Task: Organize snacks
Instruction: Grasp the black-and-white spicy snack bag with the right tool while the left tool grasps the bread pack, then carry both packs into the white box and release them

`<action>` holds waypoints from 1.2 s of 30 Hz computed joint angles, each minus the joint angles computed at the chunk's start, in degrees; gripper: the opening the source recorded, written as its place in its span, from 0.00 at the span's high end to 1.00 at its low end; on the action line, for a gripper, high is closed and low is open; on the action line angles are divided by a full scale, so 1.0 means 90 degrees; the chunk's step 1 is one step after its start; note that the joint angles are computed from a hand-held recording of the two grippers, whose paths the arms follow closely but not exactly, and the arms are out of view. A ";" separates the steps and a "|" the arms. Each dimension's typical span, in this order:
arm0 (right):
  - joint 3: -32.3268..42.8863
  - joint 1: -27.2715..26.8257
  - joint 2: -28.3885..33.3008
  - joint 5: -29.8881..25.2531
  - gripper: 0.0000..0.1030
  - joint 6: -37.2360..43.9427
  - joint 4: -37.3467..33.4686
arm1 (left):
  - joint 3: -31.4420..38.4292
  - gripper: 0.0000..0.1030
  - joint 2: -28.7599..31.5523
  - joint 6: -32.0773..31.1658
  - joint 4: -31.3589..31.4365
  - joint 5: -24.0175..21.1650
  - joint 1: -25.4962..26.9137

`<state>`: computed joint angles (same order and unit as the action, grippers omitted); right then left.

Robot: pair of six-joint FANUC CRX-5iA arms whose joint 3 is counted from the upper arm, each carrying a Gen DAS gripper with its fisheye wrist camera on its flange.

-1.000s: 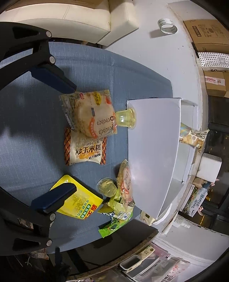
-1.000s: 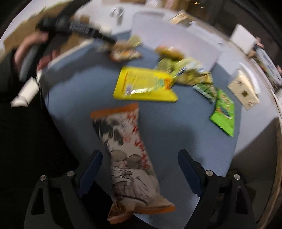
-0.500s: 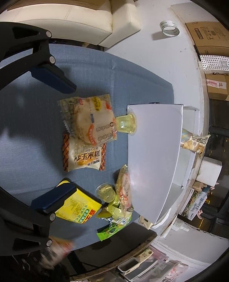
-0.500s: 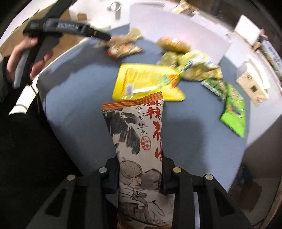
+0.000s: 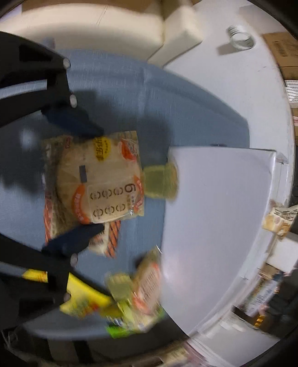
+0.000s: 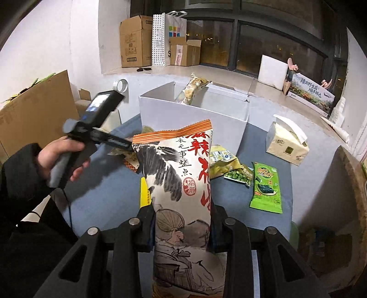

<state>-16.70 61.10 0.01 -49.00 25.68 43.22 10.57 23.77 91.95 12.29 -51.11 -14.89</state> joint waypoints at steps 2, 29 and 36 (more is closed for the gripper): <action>0.0003 -0.0001 0.0014 -0.0023 0.65 0.0023 -0.0026 | 0.0081 0.26 -0.0020 0.0120 -0.0327 -0.0005 -0.0093; 0.2270 -0.1766 0.1641 0.1327 0.65 -0.0679 0.0447 | 0.0570 0.26 -0.0778 -0.1098 0.0009 0.2347 -0.0227; 0.4912 -0.2205 0.3333 -0.0032 0.63 0.0894 -0.1120 | 0.2733 0.26 0.0705 -0.0093 -0.1115 0.0966 -0.0320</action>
<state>27.51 41.26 30.01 -49.29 33.72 33.13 35.17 30.11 91.12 2.26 -42.42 -17.76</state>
